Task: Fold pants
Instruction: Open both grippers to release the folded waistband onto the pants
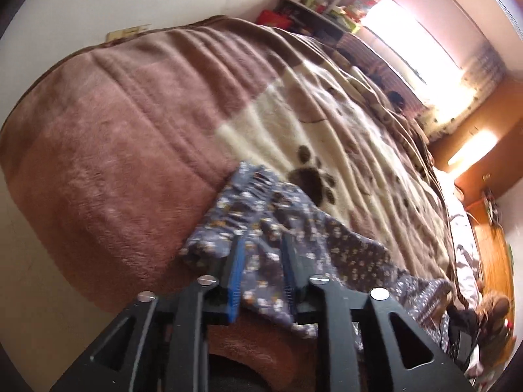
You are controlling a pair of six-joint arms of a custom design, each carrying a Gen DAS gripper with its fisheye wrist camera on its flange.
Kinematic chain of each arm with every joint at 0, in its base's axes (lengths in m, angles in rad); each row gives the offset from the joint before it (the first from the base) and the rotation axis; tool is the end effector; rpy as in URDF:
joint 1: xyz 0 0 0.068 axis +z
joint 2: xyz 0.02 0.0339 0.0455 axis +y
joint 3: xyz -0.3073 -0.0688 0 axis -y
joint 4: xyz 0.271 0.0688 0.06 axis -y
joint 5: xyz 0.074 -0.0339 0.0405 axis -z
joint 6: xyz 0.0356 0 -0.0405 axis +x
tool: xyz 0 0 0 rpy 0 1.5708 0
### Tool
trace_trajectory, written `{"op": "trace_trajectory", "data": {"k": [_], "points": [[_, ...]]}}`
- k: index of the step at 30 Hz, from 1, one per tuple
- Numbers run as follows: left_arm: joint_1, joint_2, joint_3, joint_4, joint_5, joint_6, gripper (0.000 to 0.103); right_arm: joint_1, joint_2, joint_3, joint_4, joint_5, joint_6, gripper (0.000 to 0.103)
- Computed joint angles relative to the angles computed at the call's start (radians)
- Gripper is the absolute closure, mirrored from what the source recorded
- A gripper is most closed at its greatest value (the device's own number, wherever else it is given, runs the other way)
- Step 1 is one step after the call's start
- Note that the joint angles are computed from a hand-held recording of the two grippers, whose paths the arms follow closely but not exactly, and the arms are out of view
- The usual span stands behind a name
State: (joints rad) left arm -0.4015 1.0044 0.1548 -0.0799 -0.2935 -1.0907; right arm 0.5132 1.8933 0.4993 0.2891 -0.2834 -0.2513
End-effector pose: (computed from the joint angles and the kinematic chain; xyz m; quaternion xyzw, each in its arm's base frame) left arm 0.1364 -0.0467 0.1223 -0.3605 0.8681 -0.1097 0.3232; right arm 0.2327 0.1426 0.0521 -0.3895 0.8816 0.1661 0.2086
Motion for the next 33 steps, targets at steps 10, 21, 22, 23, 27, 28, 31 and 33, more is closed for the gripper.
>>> {"op": "trace_trajectory", "data": {"k": [10,21,22,23,27,28,31,33], "points": [[-0.177,0.258,0.138,0.123,-0.042,0.004,0.068,-0.078,-0.112,-0.058,0.003,-0.070,0.008,0.090],[-0.334,0.630,0.397,0.257,0.018,0.096,0.065,-0.374,-0.194,-0.066,-0.003,-0.076,-0.069,0.089],[-0.345,0.663,0.428,0.258,0.026,0.111,0.065,-0.411,-0.196,-0.060,-0.003,-0.079,-0.083,0.089],[-0.358,0.708,0.469,0.266,0.039,0.130,0.065,-0.455,-0.195,-0.047,-0.008,-0.090,-0.095,0.089],[-0.393,0.843,0.602,0.289,0.098,0.179,0.064,-0.626,-0.171,0.008,0.001,-0.092,-0.096,0.089],[-0.404,0.879,0.643,0.282,0.116,0.194,0.064,-0.680,-0.157,0.028,0.005,-0.090,-0.086,0.089],[-0.434,0.985,0.778,0.254,0.152,0.232,0.064,-0.808,-0.126,0.066,0.037,-0.068,-0.071,0.088],[-0.449,1.053,0.864,0.245,0.175,0.244,0.064,-0.903,-0.098,0.106,0.061,-0.049,-0.059,0.083]]}}
